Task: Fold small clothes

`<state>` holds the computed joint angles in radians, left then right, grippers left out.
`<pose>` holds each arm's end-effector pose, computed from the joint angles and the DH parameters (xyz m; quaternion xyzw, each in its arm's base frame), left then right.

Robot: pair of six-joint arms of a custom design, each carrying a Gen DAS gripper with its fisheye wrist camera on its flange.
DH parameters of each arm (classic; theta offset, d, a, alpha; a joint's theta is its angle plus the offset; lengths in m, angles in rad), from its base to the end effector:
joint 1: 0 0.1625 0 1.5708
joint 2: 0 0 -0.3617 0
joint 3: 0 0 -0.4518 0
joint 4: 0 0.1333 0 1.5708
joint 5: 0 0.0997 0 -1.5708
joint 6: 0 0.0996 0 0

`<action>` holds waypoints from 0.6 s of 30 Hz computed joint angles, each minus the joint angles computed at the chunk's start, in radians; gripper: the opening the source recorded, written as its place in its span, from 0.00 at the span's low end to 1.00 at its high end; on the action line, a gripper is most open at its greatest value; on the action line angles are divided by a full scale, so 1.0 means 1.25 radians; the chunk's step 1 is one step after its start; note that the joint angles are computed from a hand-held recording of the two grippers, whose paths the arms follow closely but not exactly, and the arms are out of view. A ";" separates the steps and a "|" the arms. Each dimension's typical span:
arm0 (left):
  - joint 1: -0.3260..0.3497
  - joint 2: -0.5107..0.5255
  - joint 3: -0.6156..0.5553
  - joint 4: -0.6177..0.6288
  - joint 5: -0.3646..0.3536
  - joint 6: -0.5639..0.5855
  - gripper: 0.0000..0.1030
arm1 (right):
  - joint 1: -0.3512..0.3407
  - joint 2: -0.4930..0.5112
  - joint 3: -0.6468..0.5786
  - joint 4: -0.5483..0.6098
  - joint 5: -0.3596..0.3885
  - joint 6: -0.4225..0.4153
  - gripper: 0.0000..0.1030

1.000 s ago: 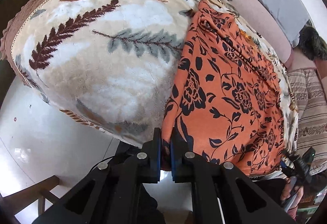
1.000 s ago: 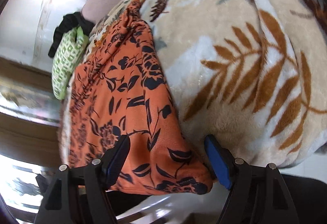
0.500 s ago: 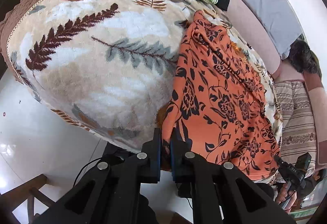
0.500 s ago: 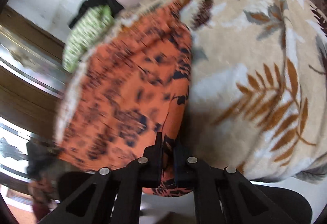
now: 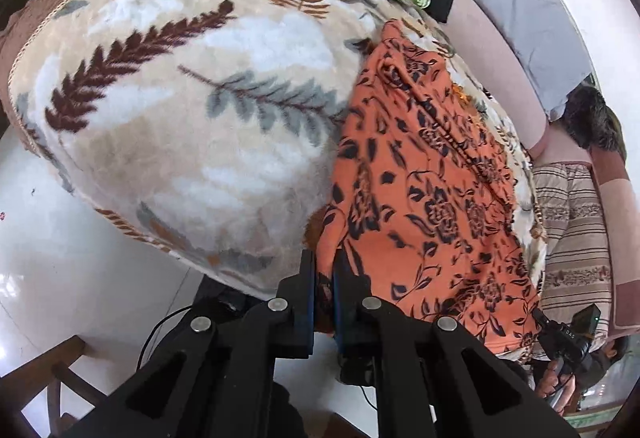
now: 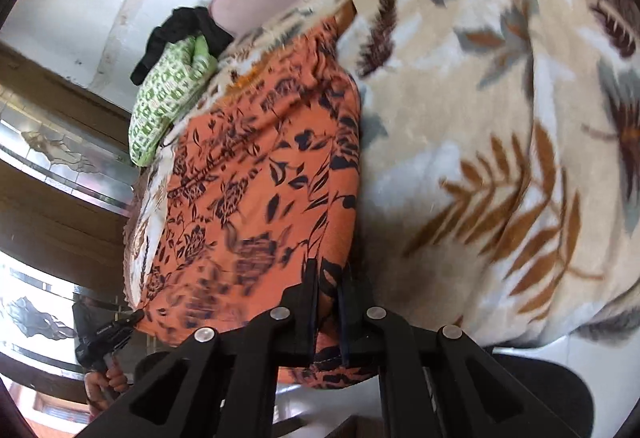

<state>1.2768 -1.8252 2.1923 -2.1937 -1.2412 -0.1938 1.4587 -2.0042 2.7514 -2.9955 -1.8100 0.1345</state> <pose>0.0278 -0.4796 0.2845 0.0281 0.9782 -0.1614 0.1275 0.0735 -0.3282 0.1708 -0.1545 -0.9244 0.3312 0.1088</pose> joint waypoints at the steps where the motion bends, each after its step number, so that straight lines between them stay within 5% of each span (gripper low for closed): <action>1: -0.005 0.003 -0.006 -0.001 0.004 0.001 0.07 | -0.005 0.002 -0.003 0.002 0.018 0.000 0.08; 10: -0.031 0.146 -0.187 -0.035 0.025 0.027 0.07 | 0.027 0.103 -0.146 -0.040 0.128 0.026 0.08; 18: -0.047 0.170 -0.190 -0.006 0.070 0.040 0.09 | 0.047 0.278 -0.288 -0.101 0.091 0.042 0.08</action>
